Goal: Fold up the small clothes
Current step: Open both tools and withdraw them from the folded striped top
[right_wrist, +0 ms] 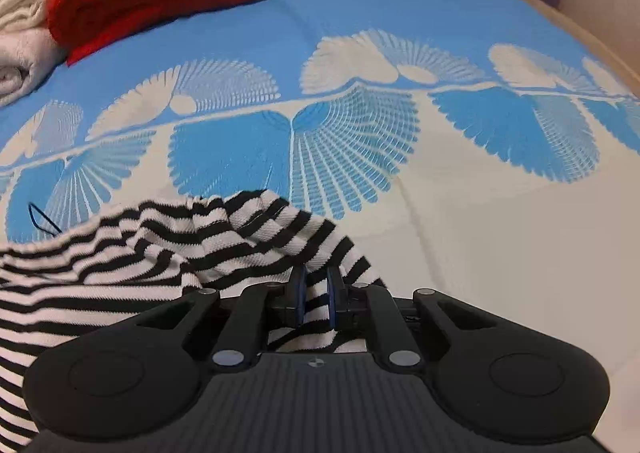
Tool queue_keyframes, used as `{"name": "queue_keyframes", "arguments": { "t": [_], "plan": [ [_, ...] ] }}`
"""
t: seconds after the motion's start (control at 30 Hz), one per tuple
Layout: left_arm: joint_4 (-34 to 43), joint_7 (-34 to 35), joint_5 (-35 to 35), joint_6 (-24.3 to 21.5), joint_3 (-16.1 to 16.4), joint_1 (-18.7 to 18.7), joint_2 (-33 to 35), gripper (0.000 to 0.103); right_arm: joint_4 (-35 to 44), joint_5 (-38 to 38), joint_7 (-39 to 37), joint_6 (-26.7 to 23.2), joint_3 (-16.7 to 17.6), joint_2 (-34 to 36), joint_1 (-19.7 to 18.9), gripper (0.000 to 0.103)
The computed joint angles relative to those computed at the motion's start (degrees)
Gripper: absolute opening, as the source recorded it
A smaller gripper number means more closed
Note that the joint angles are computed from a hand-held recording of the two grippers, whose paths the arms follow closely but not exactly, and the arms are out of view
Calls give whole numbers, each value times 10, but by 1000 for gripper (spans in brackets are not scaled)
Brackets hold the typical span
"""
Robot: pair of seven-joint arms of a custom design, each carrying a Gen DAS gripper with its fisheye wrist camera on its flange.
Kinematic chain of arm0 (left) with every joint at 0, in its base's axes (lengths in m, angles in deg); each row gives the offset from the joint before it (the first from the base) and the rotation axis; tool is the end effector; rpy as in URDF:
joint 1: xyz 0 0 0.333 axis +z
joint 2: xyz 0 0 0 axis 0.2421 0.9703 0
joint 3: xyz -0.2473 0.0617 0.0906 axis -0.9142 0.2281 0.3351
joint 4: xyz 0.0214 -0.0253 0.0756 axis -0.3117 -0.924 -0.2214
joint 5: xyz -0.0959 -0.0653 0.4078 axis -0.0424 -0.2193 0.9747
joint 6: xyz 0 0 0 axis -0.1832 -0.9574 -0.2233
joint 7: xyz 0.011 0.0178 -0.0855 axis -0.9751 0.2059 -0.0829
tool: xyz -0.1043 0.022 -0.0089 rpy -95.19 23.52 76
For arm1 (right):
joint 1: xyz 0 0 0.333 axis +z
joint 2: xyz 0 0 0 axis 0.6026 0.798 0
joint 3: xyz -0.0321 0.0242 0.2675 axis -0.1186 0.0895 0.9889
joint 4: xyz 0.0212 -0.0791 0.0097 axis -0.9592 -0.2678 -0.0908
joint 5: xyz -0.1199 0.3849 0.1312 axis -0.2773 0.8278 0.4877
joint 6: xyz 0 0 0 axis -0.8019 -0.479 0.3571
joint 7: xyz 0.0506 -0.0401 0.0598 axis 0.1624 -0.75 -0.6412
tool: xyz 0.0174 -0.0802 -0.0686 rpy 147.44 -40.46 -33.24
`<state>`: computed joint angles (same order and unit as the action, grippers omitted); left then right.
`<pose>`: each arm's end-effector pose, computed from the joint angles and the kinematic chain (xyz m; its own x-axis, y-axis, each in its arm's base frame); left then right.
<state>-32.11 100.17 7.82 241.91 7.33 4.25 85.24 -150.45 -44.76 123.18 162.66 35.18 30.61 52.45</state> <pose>0.6600 -0.1952 0.4175 0.1833 -0.9484 0.2588 -0.7583 -0.3039 -0.5767 0.6935 0.1686 0.3817 -0.0690 -0.9971 -0.0333 -0.8275 0.0759 -0.5564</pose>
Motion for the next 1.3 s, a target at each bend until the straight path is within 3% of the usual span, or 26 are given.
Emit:
{"name": "queue_keyframes", "arguments": {
  "t": [0.13,0.27,0.33,0.37,0.43,0.47,0.5,0.57,0.63,0.67,0.77,0.83,0.97,1.07,1.17,1.23,1.3],
  "plan": [
    [-54,167,-145,31,-63,39,-44,44,-54,9,5,38,3,-51,-9,12],
    [-91,397,-317,17,-111,50,-77,45,-133,161,-152,53,58,-123,-62,19],
    [-104,482,-367,-4,-116,42,-87,50,-164,207,-210,26,62,-156,-66,20],
    [-109,498,-356,-17,-111,33,-86,52,-180,220,-233,6,61,-173,-64,21],
    [-120,438,-243,-49,-86,1,-88,52,-202,210,-249,-43,54,-194,-57,22],
    [-126,408,-189,-58,-72,-14,-92,52,-215,170,-245,-64,50,-203,-51,22],
    [-134,397,-174,-56,-71,-17,-100,52,-235,119,-241,-69,48,-217,-47,22],
    [-158,399,-215,-37,-70,-17,-130,52,-268,83,-233,-53,44,-245,-46,22],
    [-191,416,-272,-6,-68,-20,-159,52,-291,119,-218,-42,35,-271,-52,22],
    [-197,415,-278,-13,-65,-22,-163,52,-304,137,-218,-35,31,-285,-55,22],
    [-186,322,-149,-111,-65,-22,-154,52,-321,115,-223,-79,33,-302,-63,22],
    [-226,292,-126,-79,-66,-26,-186,51,-325,82,-235,-113,38,-306,-65,22],
    [-332,162,-77,48,-82,-7,-286,51,-385,49,-164,-9,45,-372,-75,23],
    [-384,48,-32,69,-112,33,-353,51,-441,47,-88,86,58,-437,-90,23],
    [-430,-62,-7,64,-140,67,-410,51,-485,87,-64,144,56,-488,-73,26],
    [-467,-112,-9,76,-144,71,-436,51,-509,114,-54,167,55,-514,-59,28],
    [-492,-126,-32,86,-124,53,-441,51,-516,130,-48,174,58,-521,-50,30]
  ]
}}
